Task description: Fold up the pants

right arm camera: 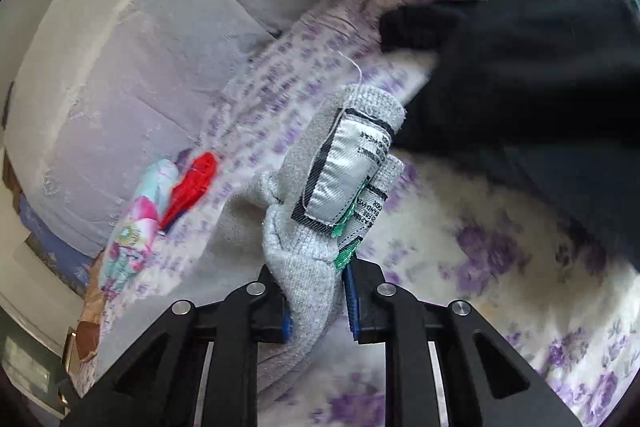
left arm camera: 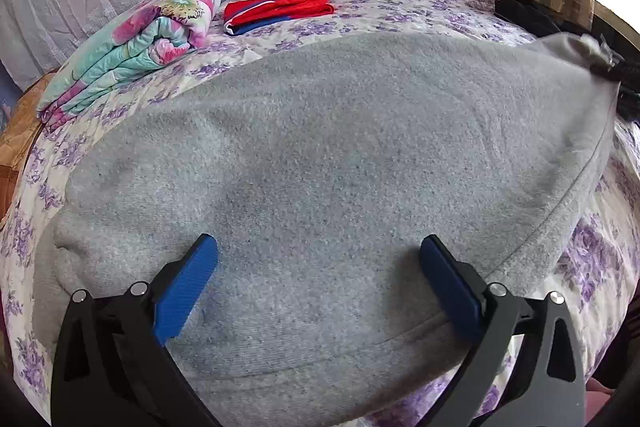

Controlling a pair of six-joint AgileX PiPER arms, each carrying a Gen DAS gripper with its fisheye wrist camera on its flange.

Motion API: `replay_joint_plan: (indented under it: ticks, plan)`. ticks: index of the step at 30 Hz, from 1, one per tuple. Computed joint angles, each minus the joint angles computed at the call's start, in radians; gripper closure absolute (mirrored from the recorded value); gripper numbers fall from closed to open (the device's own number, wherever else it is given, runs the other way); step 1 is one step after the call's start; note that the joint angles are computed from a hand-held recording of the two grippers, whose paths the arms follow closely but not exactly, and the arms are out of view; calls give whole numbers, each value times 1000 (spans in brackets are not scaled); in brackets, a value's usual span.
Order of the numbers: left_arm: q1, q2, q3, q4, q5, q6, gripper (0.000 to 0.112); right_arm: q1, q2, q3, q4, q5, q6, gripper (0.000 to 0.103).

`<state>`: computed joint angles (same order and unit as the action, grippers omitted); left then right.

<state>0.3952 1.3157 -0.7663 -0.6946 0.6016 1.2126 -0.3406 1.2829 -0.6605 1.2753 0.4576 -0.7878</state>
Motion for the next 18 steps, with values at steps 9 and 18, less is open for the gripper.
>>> replay_joint_plan:
  ticks: [9,18]
  plan:
    - [171,-62,-90,-53,235,141,14,16,-282,93,-464,-50,489,34]
    - [118,192,-423,-50,330,-73,14,698,41,-300,-880,-154,752,73]
